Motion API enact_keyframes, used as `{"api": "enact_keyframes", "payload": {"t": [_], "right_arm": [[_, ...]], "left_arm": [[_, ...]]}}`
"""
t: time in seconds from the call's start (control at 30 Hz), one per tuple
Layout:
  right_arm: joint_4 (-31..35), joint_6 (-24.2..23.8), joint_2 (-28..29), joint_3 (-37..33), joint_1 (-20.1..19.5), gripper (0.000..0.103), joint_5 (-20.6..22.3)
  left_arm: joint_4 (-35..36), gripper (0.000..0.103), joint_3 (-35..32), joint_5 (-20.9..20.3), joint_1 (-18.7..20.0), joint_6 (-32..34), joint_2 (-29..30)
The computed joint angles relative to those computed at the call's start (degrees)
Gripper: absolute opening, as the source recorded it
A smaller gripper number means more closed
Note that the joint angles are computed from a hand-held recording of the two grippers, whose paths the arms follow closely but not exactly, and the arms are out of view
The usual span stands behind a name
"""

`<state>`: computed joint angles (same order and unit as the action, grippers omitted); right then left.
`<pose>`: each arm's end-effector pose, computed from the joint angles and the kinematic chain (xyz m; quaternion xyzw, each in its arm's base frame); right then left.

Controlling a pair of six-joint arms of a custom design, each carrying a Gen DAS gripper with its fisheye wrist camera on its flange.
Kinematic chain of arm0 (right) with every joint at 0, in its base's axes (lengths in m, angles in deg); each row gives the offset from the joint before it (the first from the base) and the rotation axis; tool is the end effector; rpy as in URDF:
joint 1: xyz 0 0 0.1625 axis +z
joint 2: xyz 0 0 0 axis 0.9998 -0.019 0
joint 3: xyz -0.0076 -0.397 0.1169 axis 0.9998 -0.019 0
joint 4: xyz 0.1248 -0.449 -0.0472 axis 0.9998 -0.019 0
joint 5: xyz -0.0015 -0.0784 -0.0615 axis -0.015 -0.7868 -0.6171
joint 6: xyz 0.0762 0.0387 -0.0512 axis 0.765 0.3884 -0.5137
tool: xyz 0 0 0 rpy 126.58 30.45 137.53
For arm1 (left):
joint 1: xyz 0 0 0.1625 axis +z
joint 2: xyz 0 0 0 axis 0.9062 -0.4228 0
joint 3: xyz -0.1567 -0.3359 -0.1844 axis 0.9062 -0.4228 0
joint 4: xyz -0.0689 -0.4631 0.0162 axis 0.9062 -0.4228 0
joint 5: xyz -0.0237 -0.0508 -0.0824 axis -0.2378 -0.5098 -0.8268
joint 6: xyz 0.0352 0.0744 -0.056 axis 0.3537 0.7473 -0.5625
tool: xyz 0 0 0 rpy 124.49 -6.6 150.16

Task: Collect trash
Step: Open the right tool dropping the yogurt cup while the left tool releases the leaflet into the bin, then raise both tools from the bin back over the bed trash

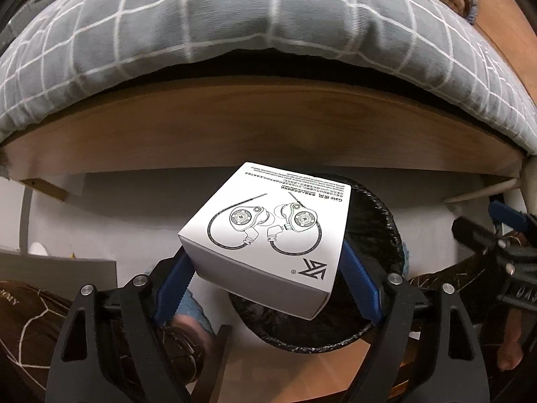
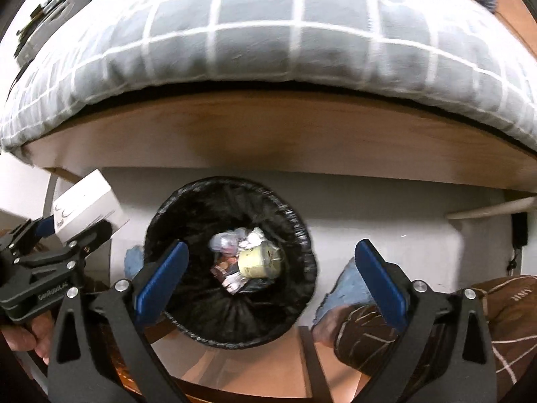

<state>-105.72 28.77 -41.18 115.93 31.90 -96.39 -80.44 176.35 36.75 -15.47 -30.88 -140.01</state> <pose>0.2485 -0.2992 -0.0109 -0.0211 -0.9149 0.1739 0.3638 -0.0394 -0.3439 0.1911 0.1776 0.9271 -0.0833 0.3194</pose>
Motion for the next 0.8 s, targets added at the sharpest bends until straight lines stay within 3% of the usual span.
{"api": "enact_keyframes", "payload": {"t": [0.17,0.4,0.8], "right_arm": [[2.1,1.3,-2.3,1.0,0.0,0.096,-4.1],[2.2,1.9,-4.1,2.3,-1.4,0.096,-6.2],[2.9,3.0,-4.8,2.6,-2.0,0.096,-6.8]], "left_arm": [[-3.1,0.081,0.3,-1.4,-1.6,1.1,2.9],[-6.4,0.081,0.9,-3.7,-3.1,2.0,7.0],[-9.1,0.081,2.2,-4.5,-5.4,2.4,11.3]]}}
